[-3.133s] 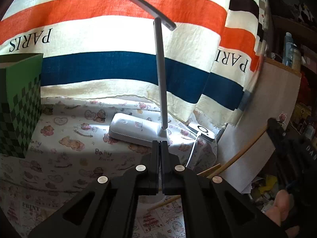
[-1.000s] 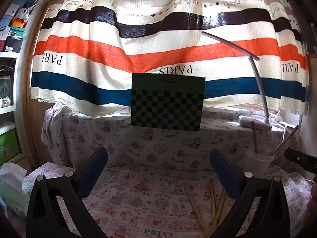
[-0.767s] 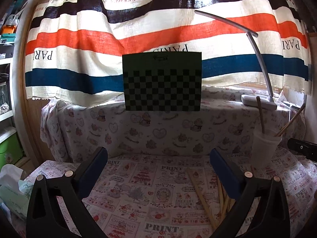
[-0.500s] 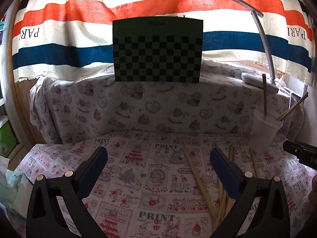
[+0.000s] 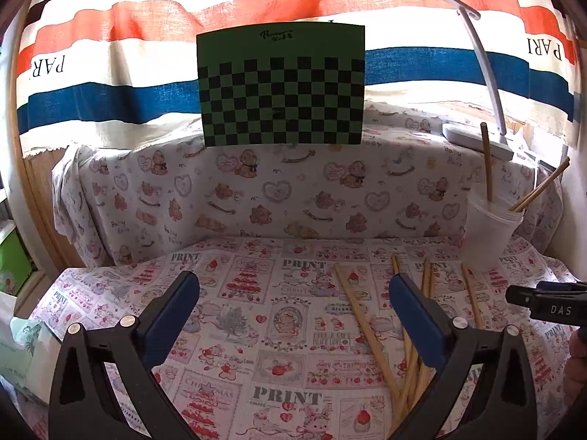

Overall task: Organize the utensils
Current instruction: 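Move the open right tool back over the stick pile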

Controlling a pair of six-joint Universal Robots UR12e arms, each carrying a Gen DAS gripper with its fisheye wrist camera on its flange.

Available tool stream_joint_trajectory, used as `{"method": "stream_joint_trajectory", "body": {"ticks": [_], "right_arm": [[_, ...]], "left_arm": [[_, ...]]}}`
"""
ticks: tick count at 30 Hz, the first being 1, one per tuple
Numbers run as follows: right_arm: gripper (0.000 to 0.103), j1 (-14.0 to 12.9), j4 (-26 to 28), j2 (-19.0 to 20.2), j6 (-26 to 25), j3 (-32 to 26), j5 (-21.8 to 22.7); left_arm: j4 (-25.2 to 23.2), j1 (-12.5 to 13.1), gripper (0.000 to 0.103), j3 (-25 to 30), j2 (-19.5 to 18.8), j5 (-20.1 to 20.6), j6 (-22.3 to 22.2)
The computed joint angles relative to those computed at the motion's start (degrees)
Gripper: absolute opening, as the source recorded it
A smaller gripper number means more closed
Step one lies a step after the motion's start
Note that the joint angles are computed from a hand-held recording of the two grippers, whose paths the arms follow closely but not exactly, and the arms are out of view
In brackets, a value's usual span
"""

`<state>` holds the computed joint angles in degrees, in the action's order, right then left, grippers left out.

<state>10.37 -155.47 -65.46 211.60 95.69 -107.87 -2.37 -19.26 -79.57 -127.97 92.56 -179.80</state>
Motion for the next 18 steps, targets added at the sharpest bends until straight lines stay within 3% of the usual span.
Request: {"method": "stream_joint_trajectory", "body": {"ticks": [4,9,13,18], "right_arm": [[0.075,-0.76,1.15,-0.2,0.2,0.16,4.28],[0.075,-0.1,2.59,0.49,-0.38,-0.7,2.62],[0.075,2.1,4.56,1.9,-3.29,-2.55,-4.37],[0.075,2.41,6.06,2.58,-6.17,-3.35,-0.79]], "left_arm": [[-0.42,-0.16,0.102,0.22,-0.17,0.72,0.71],[0.14,-0.39,0.102,0.03,-0.17,1.7,0.94],[-0.54,-0.08,0.102,-0.16,0.15,-0.09,0.15],[-0.49,0.07,0.102,0.0,0.07,0.37,-0.76]]}}
